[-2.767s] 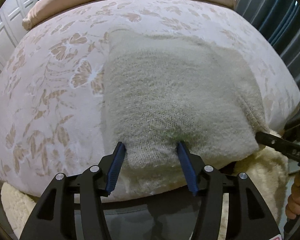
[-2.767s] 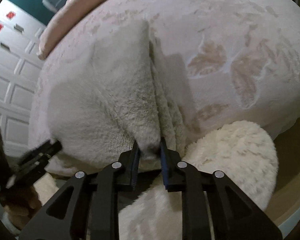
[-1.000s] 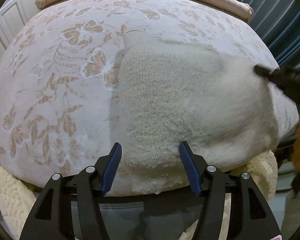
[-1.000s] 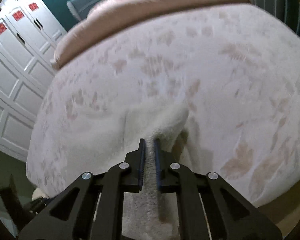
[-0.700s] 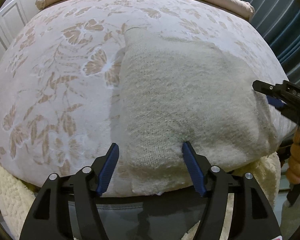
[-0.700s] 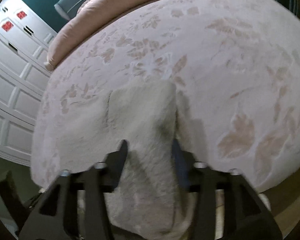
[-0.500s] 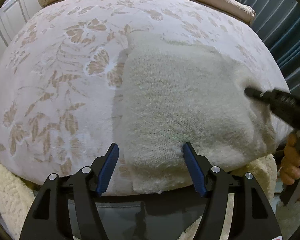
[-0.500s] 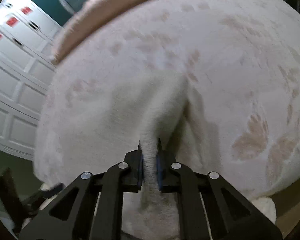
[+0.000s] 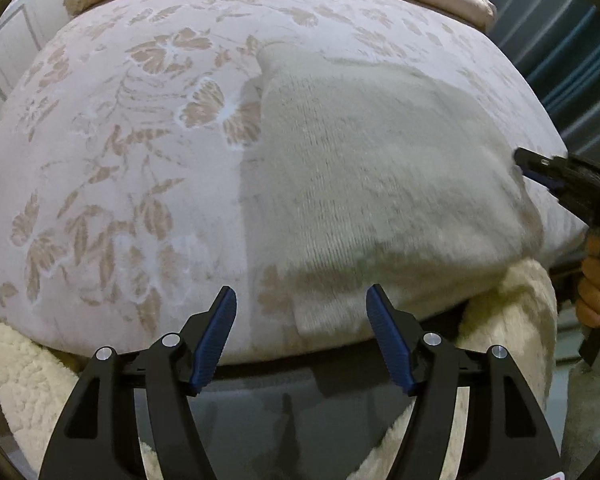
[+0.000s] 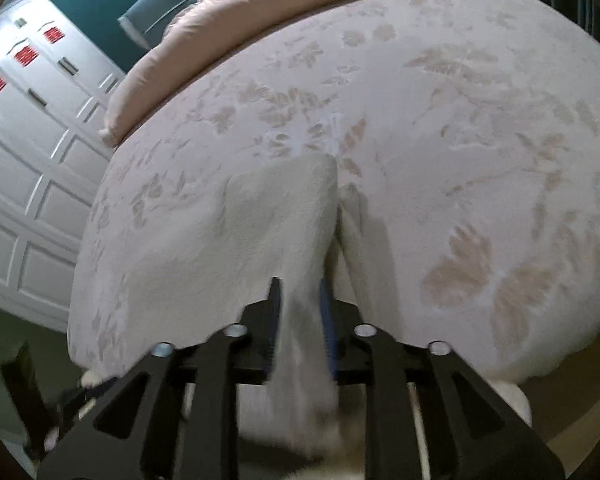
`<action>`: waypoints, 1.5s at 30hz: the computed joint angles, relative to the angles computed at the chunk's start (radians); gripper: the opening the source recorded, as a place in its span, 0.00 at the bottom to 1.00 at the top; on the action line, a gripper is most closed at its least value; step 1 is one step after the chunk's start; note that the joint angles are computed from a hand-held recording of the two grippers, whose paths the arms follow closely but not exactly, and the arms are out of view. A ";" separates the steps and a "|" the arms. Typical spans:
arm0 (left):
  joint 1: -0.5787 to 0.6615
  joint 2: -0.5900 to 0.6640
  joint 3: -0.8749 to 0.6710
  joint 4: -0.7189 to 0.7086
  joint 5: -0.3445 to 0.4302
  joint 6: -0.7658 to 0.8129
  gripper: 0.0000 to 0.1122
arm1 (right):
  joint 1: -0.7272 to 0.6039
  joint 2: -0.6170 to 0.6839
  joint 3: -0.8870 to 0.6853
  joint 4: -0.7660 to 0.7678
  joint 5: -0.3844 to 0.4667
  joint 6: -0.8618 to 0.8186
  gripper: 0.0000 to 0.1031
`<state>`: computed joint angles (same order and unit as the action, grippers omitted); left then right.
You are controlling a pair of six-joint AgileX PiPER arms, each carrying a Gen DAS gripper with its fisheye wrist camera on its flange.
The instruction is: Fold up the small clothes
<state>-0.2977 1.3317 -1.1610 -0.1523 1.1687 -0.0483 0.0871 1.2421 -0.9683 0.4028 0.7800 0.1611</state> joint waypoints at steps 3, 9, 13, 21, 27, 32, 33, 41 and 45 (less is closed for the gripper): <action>0.000 -0.024 0.031 -0.040 0.017 0.045 0.59 | 0.032 -0.112 0.080 -0.048 0.048 0.031 0.41; -0.132 -0.027 0.104 -0.006 -0.051 0.093 0.59 | 0.184 -0.152 0.159 -0.176 0.012 0.176 0.41; -0.195 -0.008 0.149 0.147 -0.158 -0.017 0.46 | 0.193 -0.081 0.132 -0.159 -0.020 0.160 0.26; 0.021 0.002 0.160 -0.012 -0.139 0.120 0.11 | 0.110 -0.180 0.125 -0.123 0.032 0.154 0.10; 0.017 0.020 0.175 0.061 -0.129 0.055 0.00 | 0.187 -0.077 0.186 -0.253 0.023 0.267 0.10; 0.086 -0.045 0.148 0.012 -0.085 0.113 0.00 | 0.215 -0.111 0.144 -0.297 0.091 0.329 0.19; 0.097 -0.062 0.140 0.008 -0.076 0.118 0.00 | 0.241 -0.127 0.127 -0.338 0.107 0.383 0.19; 0.147 -0.072 0.014 -0.022 -0.007 0.099 0.03 | 0.540 -0.079 -0.181 -0.575 0.162 0.564 0.18; 0.110 -0.045 -0.020 0.005 -0.028 0.053 0.03 | 0.569 0.179 -0.241 -0.392 0.084 0.403 0.15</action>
<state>-0.1877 1.2866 -1.1809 -0.1470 1.1402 0.0042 0.6561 1.4210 -1.2088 0.0111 0.8642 0.5645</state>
